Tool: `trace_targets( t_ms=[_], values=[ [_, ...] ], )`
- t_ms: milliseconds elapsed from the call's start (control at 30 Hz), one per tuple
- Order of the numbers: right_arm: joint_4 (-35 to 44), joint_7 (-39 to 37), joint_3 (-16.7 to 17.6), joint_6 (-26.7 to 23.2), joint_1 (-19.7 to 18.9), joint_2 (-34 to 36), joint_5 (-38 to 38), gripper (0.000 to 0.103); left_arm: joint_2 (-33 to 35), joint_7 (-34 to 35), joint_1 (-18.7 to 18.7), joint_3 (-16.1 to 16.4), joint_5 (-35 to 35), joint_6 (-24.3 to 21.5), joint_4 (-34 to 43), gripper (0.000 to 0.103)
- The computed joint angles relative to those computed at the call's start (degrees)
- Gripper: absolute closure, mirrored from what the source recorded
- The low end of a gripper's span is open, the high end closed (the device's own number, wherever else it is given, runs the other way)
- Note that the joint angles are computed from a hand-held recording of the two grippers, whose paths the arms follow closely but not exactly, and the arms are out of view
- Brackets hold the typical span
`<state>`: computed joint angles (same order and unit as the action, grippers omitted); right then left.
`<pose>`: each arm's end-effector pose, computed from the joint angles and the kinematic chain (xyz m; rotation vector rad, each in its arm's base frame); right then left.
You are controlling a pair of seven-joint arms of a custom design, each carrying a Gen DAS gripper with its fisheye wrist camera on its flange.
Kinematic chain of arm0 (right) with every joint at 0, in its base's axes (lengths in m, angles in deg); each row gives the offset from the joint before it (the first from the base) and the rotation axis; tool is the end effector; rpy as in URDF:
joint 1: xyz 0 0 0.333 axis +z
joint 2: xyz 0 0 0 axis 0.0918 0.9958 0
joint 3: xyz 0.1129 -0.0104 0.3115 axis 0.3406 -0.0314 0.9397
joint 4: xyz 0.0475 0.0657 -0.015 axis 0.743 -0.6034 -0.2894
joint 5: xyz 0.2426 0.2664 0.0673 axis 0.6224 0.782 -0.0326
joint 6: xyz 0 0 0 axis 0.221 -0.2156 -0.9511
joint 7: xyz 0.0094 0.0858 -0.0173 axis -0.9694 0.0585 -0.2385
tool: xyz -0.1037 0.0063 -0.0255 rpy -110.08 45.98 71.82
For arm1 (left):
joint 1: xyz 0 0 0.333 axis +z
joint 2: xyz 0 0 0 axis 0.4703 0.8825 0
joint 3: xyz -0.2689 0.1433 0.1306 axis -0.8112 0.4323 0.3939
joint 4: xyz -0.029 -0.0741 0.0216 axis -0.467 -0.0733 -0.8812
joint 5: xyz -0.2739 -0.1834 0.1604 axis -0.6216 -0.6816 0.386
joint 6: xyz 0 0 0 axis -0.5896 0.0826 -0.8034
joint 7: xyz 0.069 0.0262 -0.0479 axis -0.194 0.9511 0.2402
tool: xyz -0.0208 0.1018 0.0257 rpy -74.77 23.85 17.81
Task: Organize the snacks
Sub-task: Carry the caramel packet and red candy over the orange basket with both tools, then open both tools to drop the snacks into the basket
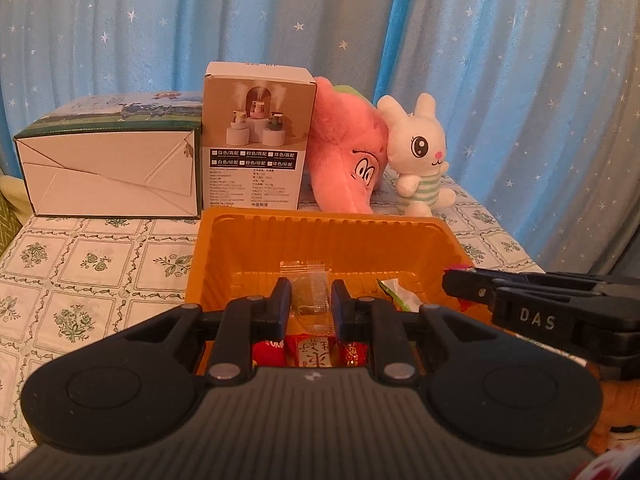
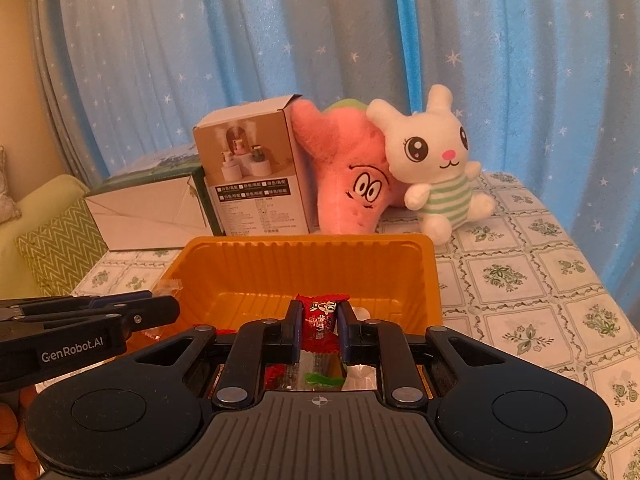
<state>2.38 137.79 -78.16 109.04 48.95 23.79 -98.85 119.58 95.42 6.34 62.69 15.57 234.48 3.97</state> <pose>0.6434 0.4118 0.3756 -1.4556 1.7543 -0.6563 0.7123 -0.3785 0.3873 -1.4002 2.1115 -1.1812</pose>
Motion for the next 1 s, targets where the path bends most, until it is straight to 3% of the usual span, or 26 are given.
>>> trace_targets(
  t_ms=[133,400,767,867,1000],
  values=[
    [1.9,-3.9,2.7,-1.1,-2.0,1.1,2.6,0.085,2.0,0.4,0.0,-0.6,-0.2,-2.0,3.5,0.084],
    [4.1,-8.5,3.8,-1.9,-3.3,2.8,6.8,0.085,5.2,1.2,-0.5,-0.6,-0.6,-5.5,8.8,0.084],
    [4.2,-10.4,2.9,-2.0,-2.7,3.2,9.5,0.085,7.2,2.0,-1.0,-0.7,-1.0,-6.2,12.2,0.084],
    [4.1,-10.4,2.7,-2.0,-2.6,3.2,9.7,0.085,8.1,3.7,-0.5,-2.1,-1.4,-6.6,13.7,0.084],
    [4.1,-10.3,2.4,-1.8,-2.4,3.3,9.8,0.085,7.7,3.8,-0.5,-1.5,-2.2,-5.4,13.0,0.078]
  ],
)
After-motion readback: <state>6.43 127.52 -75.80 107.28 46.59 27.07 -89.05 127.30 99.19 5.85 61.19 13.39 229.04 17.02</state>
